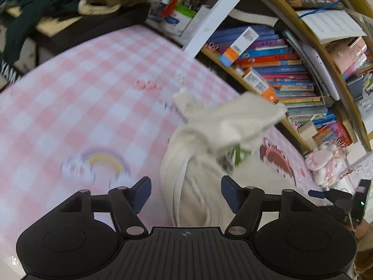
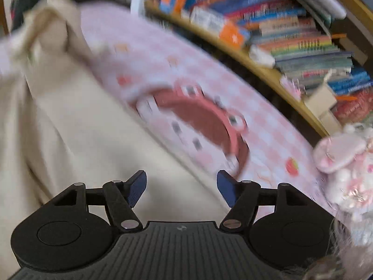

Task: Fold clothes
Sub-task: 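Lift the T-shirt with the left gripper while the right gripper grasps another edge, then shake out and lay the T-shirt flat on the desk with both grippers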

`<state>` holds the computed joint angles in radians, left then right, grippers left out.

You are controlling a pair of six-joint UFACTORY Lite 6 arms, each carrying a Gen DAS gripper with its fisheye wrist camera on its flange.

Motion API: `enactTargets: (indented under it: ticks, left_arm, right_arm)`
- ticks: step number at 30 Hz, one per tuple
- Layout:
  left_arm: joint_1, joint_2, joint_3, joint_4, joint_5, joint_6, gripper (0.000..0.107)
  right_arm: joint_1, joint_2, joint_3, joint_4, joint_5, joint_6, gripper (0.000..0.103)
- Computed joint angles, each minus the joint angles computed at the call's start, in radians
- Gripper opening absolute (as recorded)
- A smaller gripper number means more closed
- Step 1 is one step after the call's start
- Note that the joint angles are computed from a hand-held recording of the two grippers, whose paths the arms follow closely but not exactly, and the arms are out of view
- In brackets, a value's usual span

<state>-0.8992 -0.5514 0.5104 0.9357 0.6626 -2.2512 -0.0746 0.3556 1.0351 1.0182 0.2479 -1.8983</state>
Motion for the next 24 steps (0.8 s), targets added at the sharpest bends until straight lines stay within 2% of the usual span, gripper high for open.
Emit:
enactTargets:
  ticks: [2, 3, 5, 6, 7, 8, 9, 10, 11, 15, 18, 22, 24]
  left_arm:
    - [-0.101, 0.082, 0.054, -0.031, 0.051, -0.060, 0.068]
    - [-0.150, 0.145, 0.098, -0.044, 0.075, -0.086, 0.068]
    - [-0.220, 0.257, 0.172, -0.040, 0.090, -0.140, 0.068]
    - [-0.248, 0.310, 0.209, -0.033, 0.097, -0.163, 0.067]
    - [-0.261, 0.363, 0.246, -0.029, 0.101, -0.162, 0.065]
    - [-0.263, 0.416, 0.285, -0.030, 0.101, -0.140, 0.064]
    - [-0.264, 0.468, 0.325, -0.033, 0.102, -0.115, 0.052]
    - [-0.265, 0.519, 0.366, -0.038, 0.105, -0.088, 0.022]
    - [-0.258, 0.564, 0.411, -0.051, 0.110, -0.045, 0.018]
    - [-0.134, 0.667, 0.537, -0.075, 0.052, 0.153, 0.013]
    - [0.010, 0.760, 0.661, -0.094, -0.020, 0.364, 0.012]
    - [0.159, 0.978, 0.983, -0.166, -0.045, 0.685, 0.011]
    - [0.208, 1.068, 1.153, -0.192, -0.029, 0.815, 0.011]
  right_arm:
    - [-0.033, 0.052, 0.037, -0.053, 0.016, 0.032, 0.061]
    - [-0.048, 0.078, 0.059, -0.082, 0.034, 0.057, 0.054]
    - [-0.074, 0.112, 0.100, -0.122, 0.063, 0.116, 0.032]
    - [-0.086, 0.126, 0.120, -0.139, 0.077, 0.147, 0.008]
    - [-0.099, 0.134, 0.129, -0.135, 0.079, 0.155, 0.005]
    - [-0.114, 0.134, 0.126, -0.106, 0.065, 0.132, 0.005]
    - [-0.131, 0.133, 0.121, -0.074, 0.057, 0.103, 0.005]
    - [-0.154, 0.125, 0.110, -0.046, 0.059, 0.068, 0.004]
    - [-0.180, 0.114, 0.097, -0.026, 0.064, 0.038, 0.004]
    - [-0.331, 0.057, 0.027, 0.046, 0.075, -0.103, 0.004]
    - [-0.470, 0.019, -0.017, 0.033, 0.083, -0.123, 0.004]
    - [-0.672, -0.094, -0.137, -0.023, 0.111, -0.171, 0.004]
    - [-0.755, -0.166, -0.204, -0.110, 0.149, -0.138, 0.004]
